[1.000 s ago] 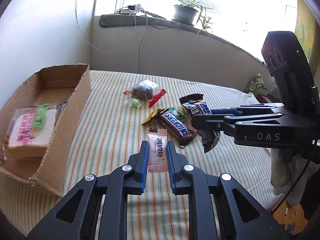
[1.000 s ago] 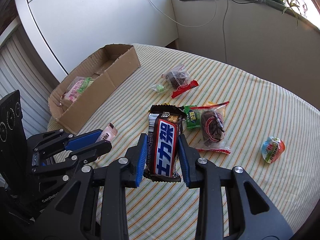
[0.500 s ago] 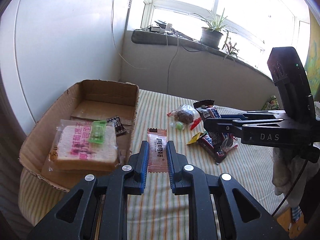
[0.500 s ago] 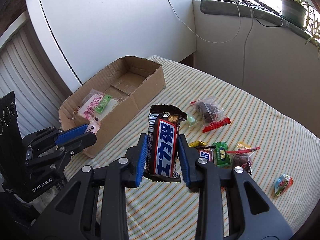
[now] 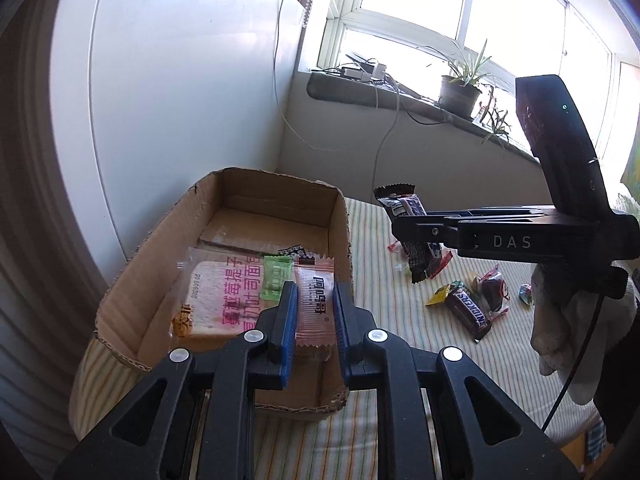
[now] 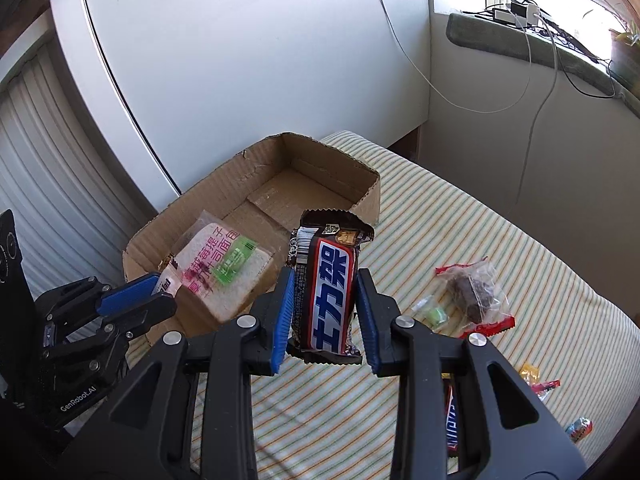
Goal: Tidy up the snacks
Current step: 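Carry both snacks into the box and open both tools to release them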
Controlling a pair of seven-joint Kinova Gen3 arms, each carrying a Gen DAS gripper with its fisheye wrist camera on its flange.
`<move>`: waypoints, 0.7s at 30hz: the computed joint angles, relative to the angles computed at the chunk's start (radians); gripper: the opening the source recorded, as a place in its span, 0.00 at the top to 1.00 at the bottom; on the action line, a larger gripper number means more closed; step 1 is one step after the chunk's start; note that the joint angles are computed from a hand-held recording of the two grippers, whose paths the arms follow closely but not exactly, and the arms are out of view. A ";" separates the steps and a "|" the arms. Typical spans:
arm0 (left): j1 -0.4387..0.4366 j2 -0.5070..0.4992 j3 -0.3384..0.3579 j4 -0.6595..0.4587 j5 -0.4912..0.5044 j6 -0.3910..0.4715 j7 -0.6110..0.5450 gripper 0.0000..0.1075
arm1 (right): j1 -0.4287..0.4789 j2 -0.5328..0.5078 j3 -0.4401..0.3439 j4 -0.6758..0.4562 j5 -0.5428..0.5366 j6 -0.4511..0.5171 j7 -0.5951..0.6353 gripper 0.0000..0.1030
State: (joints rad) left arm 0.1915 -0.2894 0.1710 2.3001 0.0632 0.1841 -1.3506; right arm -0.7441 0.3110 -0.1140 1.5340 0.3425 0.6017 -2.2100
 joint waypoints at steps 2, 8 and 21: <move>0.005 0.003 -0.016 0.002 0.000 -0.002 -0.007 0.85 | 0.003 0.022 -0.004 -0.033 -0.006 0.007 0.015 0.70; 0.051 0.012 -0.088 0.005 0.023 -0.004 -0.048 0.85 | 0.010 0.093 -0.006 -0.134 -0.050 0.033 0.086 0.70; 0.102 0.038 -0.165 -0.005 0.099 -0.004 -0.134 0.84 | 0.020 0.190 0.007 -0.254 -0.140 0.068 0.193 0.69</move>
State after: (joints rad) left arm 0.2935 -0.2515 0.0062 2.2955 0.1622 0.1799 -1.4843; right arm -0.7237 0.5006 -0.1069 1.2798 0.2022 0.6699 -2.0173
